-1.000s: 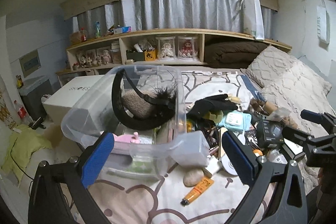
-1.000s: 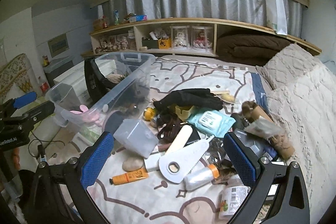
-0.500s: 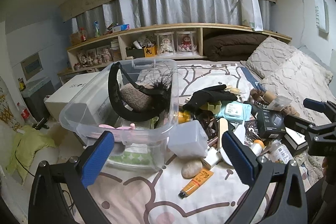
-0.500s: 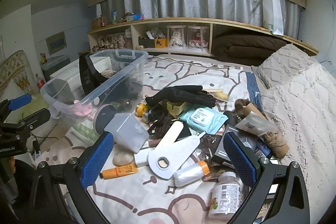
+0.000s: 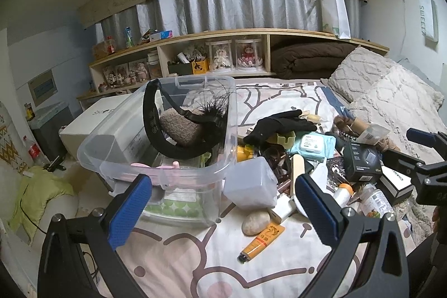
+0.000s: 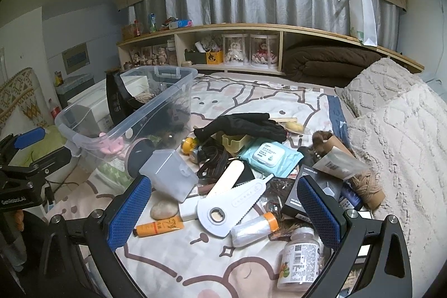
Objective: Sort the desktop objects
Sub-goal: 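Withdraw both open tools from the bin back over the pile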
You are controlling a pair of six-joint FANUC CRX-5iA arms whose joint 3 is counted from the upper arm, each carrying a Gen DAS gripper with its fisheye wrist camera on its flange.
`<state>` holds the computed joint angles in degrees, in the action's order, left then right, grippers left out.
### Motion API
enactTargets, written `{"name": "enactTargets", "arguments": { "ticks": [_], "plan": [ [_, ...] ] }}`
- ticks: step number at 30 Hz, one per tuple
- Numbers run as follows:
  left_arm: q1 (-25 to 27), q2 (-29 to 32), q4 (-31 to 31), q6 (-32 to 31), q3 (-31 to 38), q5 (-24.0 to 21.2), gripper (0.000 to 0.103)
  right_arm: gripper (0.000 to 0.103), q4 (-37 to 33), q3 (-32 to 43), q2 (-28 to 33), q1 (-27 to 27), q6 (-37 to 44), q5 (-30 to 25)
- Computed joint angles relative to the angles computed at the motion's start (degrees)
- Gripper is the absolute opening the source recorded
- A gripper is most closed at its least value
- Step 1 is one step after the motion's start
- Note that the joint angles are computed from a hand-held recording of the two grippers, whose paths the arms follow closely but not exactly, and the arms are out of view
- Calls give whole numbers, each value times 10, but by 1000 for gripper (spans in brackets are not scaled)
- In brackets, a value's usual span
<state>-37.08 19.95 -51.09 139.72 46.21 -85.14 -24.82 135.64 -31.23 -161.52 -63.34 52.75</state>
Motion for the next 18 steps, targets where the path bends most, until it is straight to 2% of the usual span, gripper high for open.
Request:
{"name": "enactTargets", "arguments": {
  "ticks": [18],
  "plan": [
    [3, -3, 9, 2, -8, 11, 103, 103, -4, -6, -4, 0, 3, 7]
  ]
}}
